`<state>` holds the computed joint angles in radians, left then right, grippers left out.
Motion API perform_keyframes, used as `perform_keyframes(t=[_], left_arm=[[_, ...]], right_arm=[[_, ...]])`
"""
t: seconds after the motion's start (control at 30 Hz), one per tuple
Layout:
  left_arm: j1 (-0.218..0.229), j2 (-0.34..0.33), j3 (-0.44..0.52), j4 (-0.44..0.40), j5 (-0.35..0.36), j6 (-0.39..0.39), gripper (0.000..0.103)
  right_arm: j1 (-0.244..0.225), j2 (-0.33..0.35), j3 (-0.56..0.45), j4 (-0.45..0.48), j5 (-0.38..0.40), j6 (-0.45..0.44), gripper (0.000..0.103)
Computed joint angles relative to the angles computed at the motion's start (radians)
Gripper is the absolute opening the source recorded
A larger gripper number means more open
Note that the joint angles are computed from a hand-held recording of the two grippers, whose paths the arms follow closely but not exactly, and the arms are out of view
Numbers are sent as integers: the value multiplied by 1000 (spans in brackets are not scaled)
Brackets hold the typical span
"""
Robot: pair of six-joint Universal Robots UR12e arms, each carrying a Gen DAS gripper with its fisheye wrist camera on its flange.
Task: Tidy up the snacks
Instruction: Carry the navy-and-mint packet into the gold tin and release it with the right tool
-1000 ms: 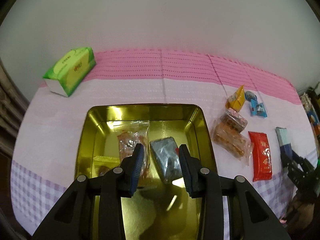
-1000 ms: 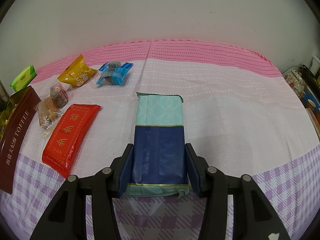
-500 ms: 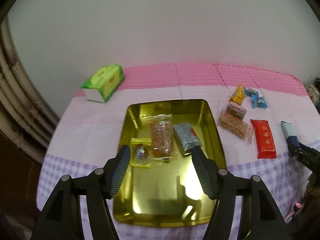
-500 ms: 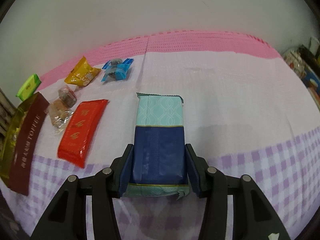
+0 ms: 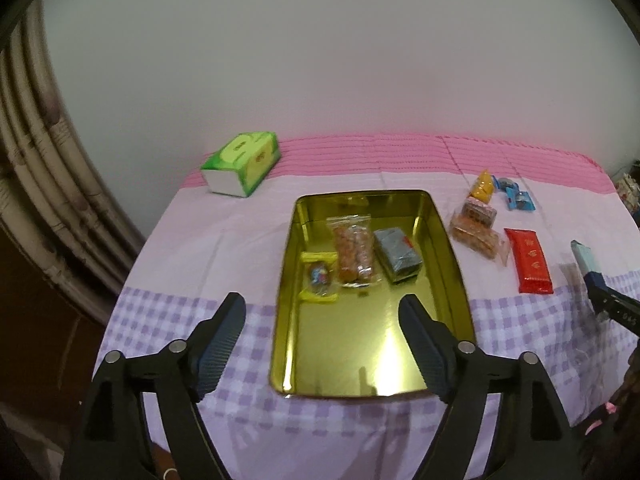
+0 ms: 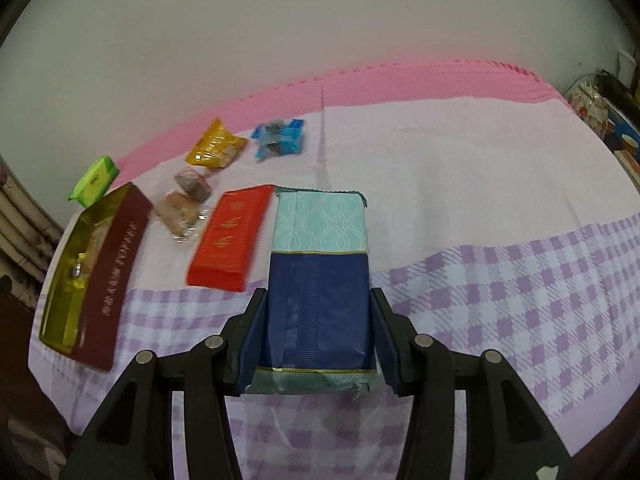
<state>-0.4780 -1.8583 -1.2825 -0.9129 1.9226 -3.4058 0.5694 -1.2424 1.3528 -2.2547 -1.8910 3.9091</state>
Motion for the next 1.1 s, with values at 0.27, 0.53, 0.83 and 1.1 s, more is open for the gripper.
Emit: perform_keyframes(t=[0.27, 0.53, 0.83, 1.1], left_arm=[[8, 55, -72, 3, 71, -73, 95], [19, 75, -75, -108, 156, -172, 100], [27, 103, -124, -3, 172, -137, 100], [37, 108, -132, 16, 146, -132, 100]], right_arm=[[31, 11, -50, -15, 8, -38, 46], [67, 95, -204, -21, 100, -136, 46], [101, 291, -519, 93, 247, -252, 46], [105, 448, -749, 268, 307, -215, 46]])
